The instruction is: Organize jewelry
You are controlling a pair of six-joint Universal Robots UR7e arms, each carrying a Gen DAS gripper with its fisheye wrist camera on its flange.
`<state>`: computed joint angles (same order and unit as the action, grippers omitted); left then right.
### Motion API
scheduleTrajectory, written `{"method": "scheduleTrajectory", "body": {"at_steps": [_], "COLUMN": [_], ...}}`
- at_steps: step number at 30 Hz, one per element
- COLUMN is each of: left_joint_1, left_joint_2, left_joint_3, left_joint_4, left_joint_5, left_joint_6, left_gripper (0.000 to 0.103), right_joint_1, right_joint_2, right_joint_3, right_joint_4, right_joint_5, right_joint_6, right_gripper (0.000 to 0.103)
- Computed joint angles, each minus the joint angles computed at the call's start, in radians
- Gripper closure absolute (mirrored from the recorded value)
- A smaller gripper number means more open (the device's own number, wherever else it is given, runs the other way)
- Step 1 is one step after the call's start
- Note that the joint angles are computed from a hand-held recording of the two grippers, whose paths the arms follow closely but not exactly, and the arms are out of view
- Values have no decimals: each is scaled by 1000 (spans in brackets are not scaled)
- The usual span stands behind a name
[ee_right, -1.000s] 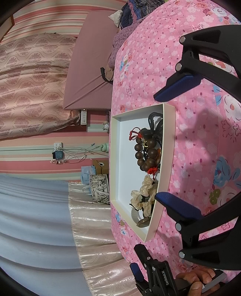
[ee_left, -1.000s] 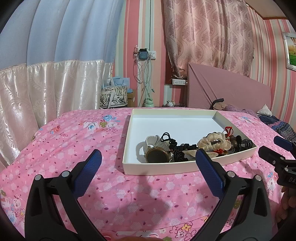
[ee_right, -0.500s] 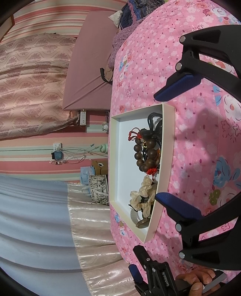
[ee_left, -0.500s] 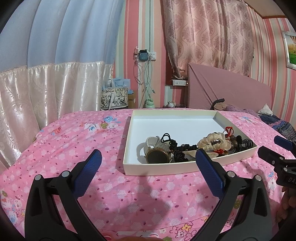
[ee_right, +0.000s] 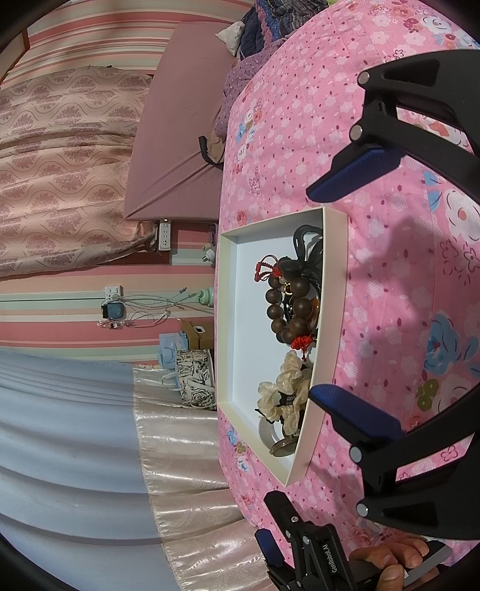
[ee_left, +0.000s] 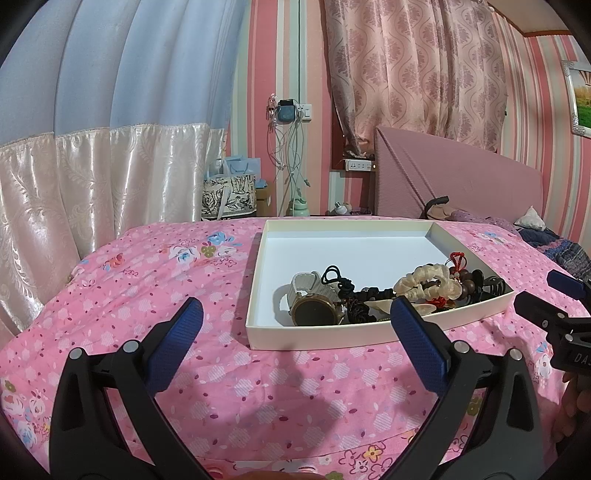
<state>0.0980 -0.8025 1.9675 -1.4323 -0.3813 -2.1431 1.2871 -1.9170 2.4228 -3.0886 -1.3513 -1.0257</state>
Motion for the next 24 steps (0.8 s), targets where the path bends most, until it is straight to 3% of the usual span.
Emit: {"method": "scheduleTrajectory", "body": {"at_steps": [24], "left_joint_1": [0], "left_joint_2": [-1], "left_joint_3": [1], "left_joint_4": [1], "left_joint_5": [-1], "left_joint_6": [-1], "left_gripper": [3], "right_joint_1": [-8], "right_joint_2": [-5], "right_joint_3": [-1], "right_joint_4": [7], "right_joint_5": [3], "right_joint_6": [0], "right_gripper": [4]}}
